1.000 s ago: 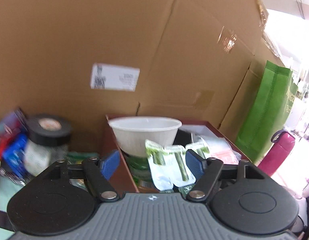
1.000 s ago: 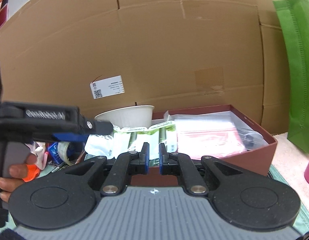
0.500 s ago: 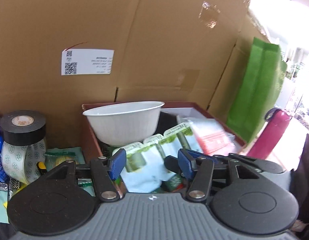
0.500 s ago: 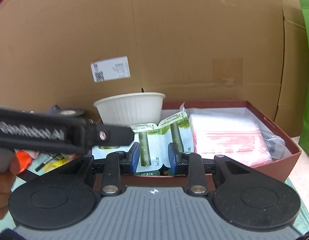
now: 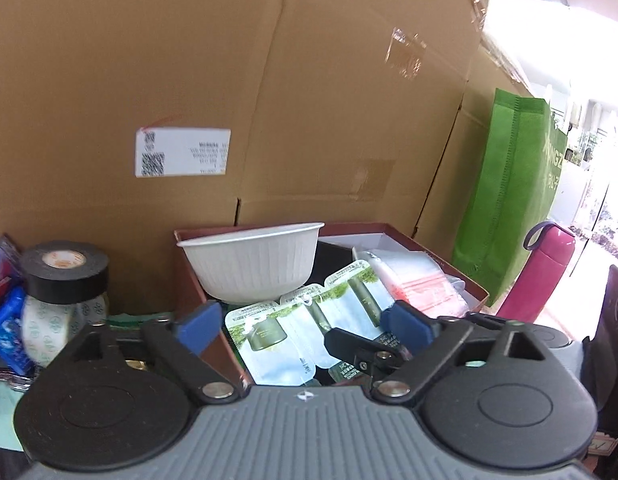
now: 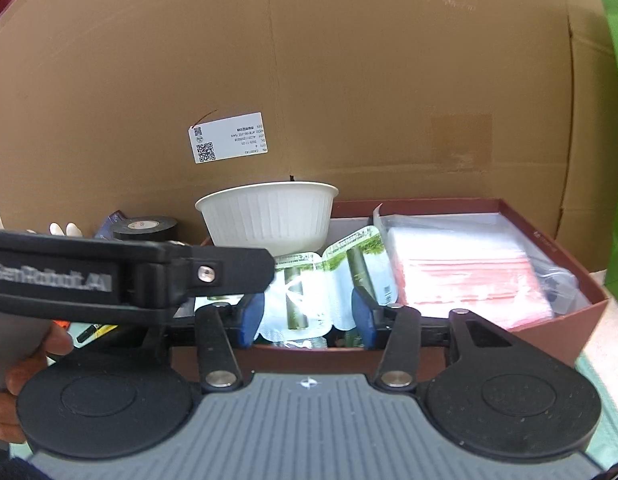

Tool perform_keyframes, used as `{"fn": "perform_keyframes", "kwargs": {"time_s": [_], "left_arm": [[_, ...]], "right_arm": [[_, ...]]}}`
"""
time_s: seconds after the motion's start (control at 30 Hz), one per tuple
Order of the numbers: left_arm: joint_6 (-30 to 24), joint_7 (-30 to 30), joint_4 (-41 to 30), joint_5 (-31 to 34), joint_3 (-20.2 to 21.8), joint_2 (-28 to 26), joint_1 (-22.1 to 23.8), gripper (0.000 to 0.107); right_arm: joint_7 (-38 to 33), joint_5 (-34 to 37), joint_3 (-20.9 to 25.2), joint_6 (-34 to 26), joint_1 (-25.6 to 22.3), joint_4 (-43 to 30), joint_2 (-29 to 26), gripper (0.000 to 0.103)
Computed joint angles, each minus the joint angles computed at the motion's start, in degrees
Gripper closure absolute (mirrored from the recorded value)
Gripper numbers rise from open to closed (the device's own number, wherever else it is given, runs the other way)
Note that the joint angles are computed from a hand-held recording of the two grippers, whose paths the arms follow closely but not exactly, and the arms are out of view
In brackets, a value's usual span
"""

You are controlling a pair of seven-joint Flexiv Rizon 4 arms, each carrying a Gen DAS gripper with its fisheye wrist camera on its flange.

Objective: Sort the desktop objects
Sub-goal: 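Open the left gripper to drop the sachets and withdraw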

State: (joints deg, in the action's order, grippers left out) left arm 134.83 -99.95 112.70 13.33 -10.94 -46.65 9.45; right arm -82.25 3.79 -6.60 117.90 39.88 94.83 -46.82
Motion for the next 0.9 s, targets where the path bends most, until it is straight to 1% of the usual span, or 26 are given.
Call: {"fn": "perform_keyframes", "kwargs": {"time_s": [0.03, 0.07, 0.1, 0.13, 0.17, 0.2, 0.27, 0.33, 0.47, 0.7, 0.8, 0.9], "left_arm": [[1.08, 0.34, 0.75, -0.49, 0.71, 0.32, -0.67, 0.01], [1.86, 0.61, 1.53, -0.73, 1.21, 0.67, -1.08, 0.009], [2.4, 0.83, 2.28, -0.81, 1.58, 1.02, -1.34, 0.009], [2.83, 1.09, 3.13, -1.1, 1.97, 1.38, -1.72, 0.007], [3.19, 1.35, 4.04, -1.59, 2.4, 1.78, -2.16, 0.006], [3.93, 1.53, 4.89, -2.14, 2.8, 1.97, -2.61, 0.006], [5.86, 1.79, 6.65, -3.43, 3.57, 2.21, -3.65, 0.006], [7.43, 1.93, 8.46, -4.91, 4.23, 2.56, -4.64, 0.005], [8.58, 2.62, 12.24, -8.83, 5.6, 3.78, -6.94, 0.004], [5.88, 1.63, 17.79, -12.85, 6.34, 6.29, -8.03, 0.004], [5.33, 2.88, 19.82, -16.85, 8.27, 6.91, -10.66, 0.004], [3.94, 3.98, 21.44, -20.77, 9.46, 7.55, -12.6, 0.004]], "right_arm": [[-0.34, 0.87, -0.88, 0.19, 0.93, 0.61, 0.39, 0.049], [-0.66, 1.41, -1.23, 0.45, 1.47, 1.3, 0.82, 0.043], [-0.93, 1.72, -1.21, 0.74, 1.71, 2.0, 1.28, 0.034], [-1.18, 2.37, -1.36, 1.09, 2.16, 2.7, 1.71, 0.028], [-1.52, 3.56, -1.89, 1.75, 3.02, 3.37, 2.04, 0.018], [-2.05, 4.92, -2.52, 2.78, 3.98, 3.96, 2.21, 0.016], [-3.42, 6.82, -2.9, 4.04, 5.17, 5.24, 2.89, 0.015], [-4.5, 8.57, -3.01, 3.94, 6.11, 6.51, 3.87, 0.012], [-6.6, 11.67, -3.44, 4.14, 8.16, 8.91, 5.22, 0.008], [-9.67, 16.29, -5.86, 2.11, 13.34, 11.66, 6.34, 0.007], [-10.13, 17.1, -7.2, 0.92, 15.64, 12.75, 6.54, 0.002], [-10.24, 17.38, -8.37, -0.15, 17.73, 13.99, 6.75, 0.002]]}}
